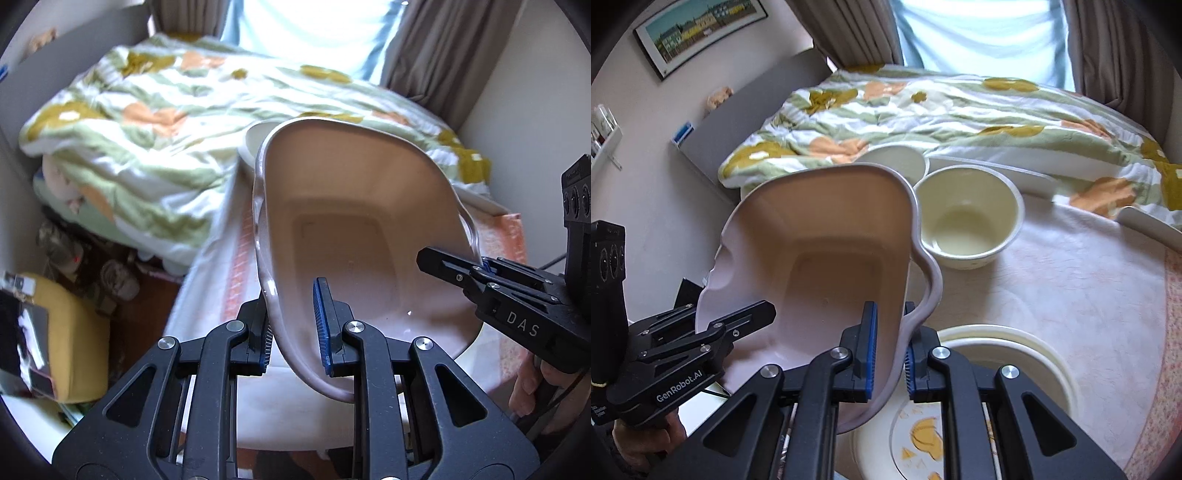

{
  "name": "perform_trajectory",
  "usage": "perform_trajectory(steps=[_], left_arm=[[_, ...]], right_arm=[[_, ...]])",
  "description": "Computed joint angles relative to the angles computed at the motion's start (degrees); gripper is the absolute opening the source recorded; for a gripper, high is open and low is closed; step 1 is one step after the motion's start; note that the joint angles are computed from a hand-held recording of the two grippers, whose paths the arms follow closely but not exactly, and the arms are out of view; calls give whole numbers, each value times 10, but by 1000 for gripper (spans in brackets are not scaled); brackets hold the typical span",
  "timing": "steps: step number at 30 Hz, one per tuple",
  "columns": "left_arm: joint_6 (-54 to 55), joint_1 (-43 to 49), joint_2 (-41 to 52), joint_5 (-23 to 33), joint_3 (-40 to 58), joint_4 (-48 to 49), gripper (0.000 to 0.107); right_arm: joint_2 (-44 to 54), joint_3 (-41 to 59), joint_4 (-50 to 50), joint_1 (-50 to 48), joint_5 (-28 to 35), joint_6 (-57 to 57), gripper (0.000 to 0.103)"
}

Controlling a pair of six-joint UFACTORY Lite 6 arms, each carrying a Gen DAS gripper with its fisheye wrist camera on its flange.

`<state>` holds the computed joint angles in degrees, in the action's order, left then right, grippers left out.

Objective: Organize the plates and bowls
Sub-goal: 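Carry the pink dish with both grippers and lower it onto the cloth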

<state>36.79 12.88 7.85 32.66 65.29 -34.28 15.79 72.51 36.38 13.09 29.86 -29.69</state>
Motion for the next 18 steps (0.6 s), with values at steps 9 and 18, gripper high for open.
perform_trajectory(steps=[9, 18], left_arm=[[-306, -269, -80, -47, -37, 159, 18], [-593, -523, 95, -103, 68, 299, 18]], right_arm=[[-165, -116, 52, -212, 89, -149, 12], [-121, -108, 63, -500, 184, -347, 12]])
